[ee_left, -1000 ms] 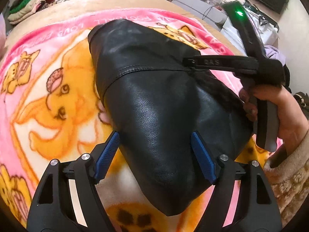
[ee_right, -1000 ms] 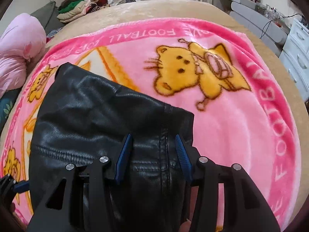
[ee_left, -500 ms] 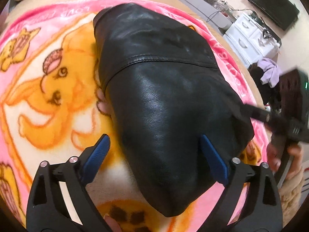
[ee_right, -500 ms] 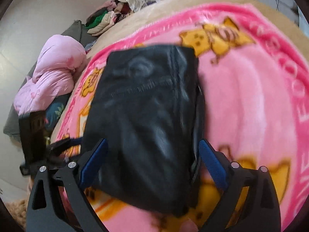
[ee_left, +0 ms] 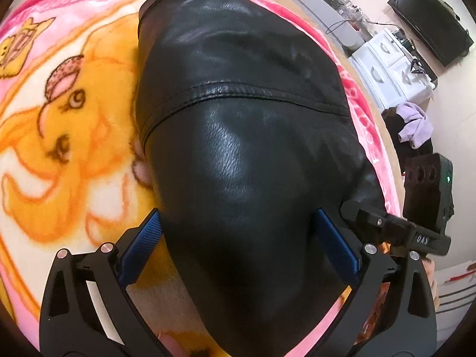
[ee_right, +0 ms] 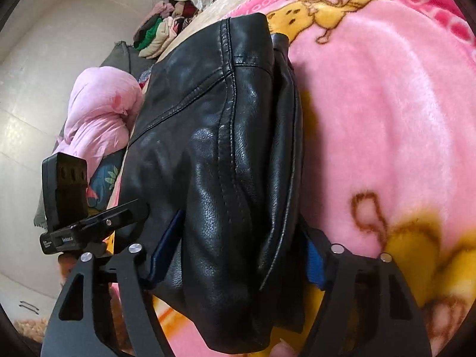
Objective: Fold large clothes
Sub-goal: 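Press both tools onto the folded jacket bundle to flatten it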
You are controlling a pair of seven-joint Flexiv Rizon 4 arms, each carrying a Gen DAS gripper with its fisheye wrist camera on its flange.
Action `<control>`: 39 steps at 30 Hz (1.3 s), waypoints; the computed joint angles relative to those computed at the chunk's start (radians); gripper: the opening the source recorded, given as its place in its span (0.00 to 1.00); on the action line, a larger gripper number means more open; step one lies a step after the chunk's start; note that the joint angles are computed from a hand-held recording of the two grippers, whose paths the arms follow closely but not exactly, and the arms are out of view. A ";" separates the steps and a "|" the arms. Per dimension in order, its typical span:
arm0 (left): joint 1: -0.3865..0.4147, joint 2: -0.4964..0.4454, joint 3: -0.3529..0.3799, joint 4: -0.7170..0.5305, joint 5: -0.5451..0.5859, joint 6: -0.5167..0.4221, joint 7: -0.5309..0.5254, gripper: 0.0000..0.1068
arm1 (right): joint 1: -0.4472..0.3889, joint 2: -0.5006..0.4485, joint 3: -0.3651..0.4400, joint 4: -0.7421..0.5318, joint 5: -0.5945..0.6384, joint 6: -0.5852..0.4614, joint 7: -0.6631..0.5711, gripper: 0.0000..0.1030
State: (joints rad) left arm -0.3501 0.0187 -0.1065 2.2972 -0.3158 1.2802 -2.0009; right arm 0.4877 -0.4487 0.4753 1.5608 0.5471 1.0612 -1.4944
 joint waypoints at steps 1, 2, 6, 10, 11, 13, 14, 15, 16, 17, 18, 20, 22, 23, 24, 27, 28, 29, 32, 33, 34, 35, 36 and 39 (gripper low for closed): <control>0.002 -0.001 0.000 -0.006 0.004 -0.006 -0.002 0.87 | 0.005 0.005 0.000 0.008 -0.001 0.018 -0.004 0.65; 0.002 -0.001 0.001 -0.008 -0.002 -0.011 0.003 0.86 | 0.011 0.008 0.000 0.015 -0.001 0.038 -0.005 0.65; 0.015 0.005 0.006 -0.030 0.029 -0.050 -0.001 0.84 | 0.042 0.011 -0.007 0.030 -0.018 0.085 0.047 0.63; 0.032 0.017 0.015 -0.041 0.071 -0.087 0.005 0.84 | 0.078 -0.005 -0.005 0.040 -0.054 0.155 0.102 0.63; 0.040 0.020 0.017 -0.049 0.099 -0.102 -0.003 0.84 | 0.079 -0.005 0.001 0.047 -0.057 0.171 0.113 0.63; 0.052 0.026 0.019 -0.060 0.143 -0.125 -0.012 0.84 | 0.097 -0.009 0.000 0.058 -0.079 0.209 0.149 0.63; 0.056 0.031 0.021 -0.059 0.156 -0.130 -0.011 0.84 | 0.114 -0.016 -0.006 0.053 -0.098 0.226 0.177 0.63; 0.059 0.035 0.023 -0.058 0.162 -0.134 -0.009 0.84 | 0.121 -0.020 -0.005 0.056 -0.114 0.242 0.196 0.63; 0.064 0.040 0.025 -0.060 0.176 -0.142 -0.009 0.84 | 0.136 -0.023 -0.012 0.061 -0.136 0.260 0.223 0.63; 0.068 0.043 0.026 -0.062 0.187 -0.149 -0.009 0.84 | 0.150 -0.024 -0.022 0.069 -0.162 0.279 0.251 0.63; 0.072 0.048 0.027 -0.061 0.196 -0.154 -0.007 0.84 | 0.167 -0.026 -0.037 0.077 -0.193 0.296 0.280 0.63; 0.076 0.058 0.032 -0.052 0.193 -0.156 0.001 0.84 | 0.209 -0.027 -0.082 0.092 -0.267 0.328 0.340 0.63; 0.076 0.060 0.034 -0.038 0.174 -0.140 0.011 0.83 | 0.218 -0.029 -0.095 0.100 -0.314 0.338 0.374 0.63; 0.079 0.057 0.032 -0.041 0.177 -0.139 0.008 0.83 | 0.216 -0.034 -0.095 0.098 -0.334 0.338 0.386 0.63; 0.081 0.055 0.029 -0.044 0.183 -0.140 0.002 0.83 | 0.213 -0.039 -0.093 0.095 -0.354 0.336 0.396 0.63; 0.086 0.052 0.023 -0.053 0.213 -0.144 -0.019 0.83 | 0.194 -0.051 -0.075 0.095 -0.401 0.337 0.413 0.63; 0.087 0.050 0.020 -0.059 0.223 -0.148 -0.028 0.83 | 0.191 -0.054 -0.075 0.095 -0.421 0.335 0.423 0.63; 0.087 0.049 0.019 -0.061 0.232 -0.149 -0.035 0.83 | 0.184 -0.052 -0.070 0.103 -0.434 0.336 0.430 0.63; 0.086 0.051 0.017 -0.067 0.253 -0.158 -0.048 0.83 | 0.201 -0.042 -0.095 0.116 -0.486 0.328 0.493 0.68; 0.085 0.051 0.018 -0.067 0.251 -0.158 -0.046 0.83 | 0.207 -0.036 -0.102 0.125 -0.499 0.330 0.515 0.70; 0.083 0.052 0.019 -0.064 0.245 -0.155 -0.041 0.83 | 0.215 -0.033 -0.112 0.132 -0.513 0.334 0.542 0.71; 0.081 0.053 0.020 -0.062 0.240 -0.152 -0.036 0.83 | 0.220 -0.030 -0.119 0.138 -0.529 0.336 0.562 0.73; 0.080 0.054 0.021 -0.060 0.235 -0.151 -0.032 0.83 | 0.237 -0.022 -0.142 0.149 -0.557 0.336 0.590 0.74; 0.079 0.056 0.022 -0.057 0.225 -0.147 -0.030 0.83 | 0.254 -0.004 -0.171 0.172 -0.620 0.323 0.653 0.78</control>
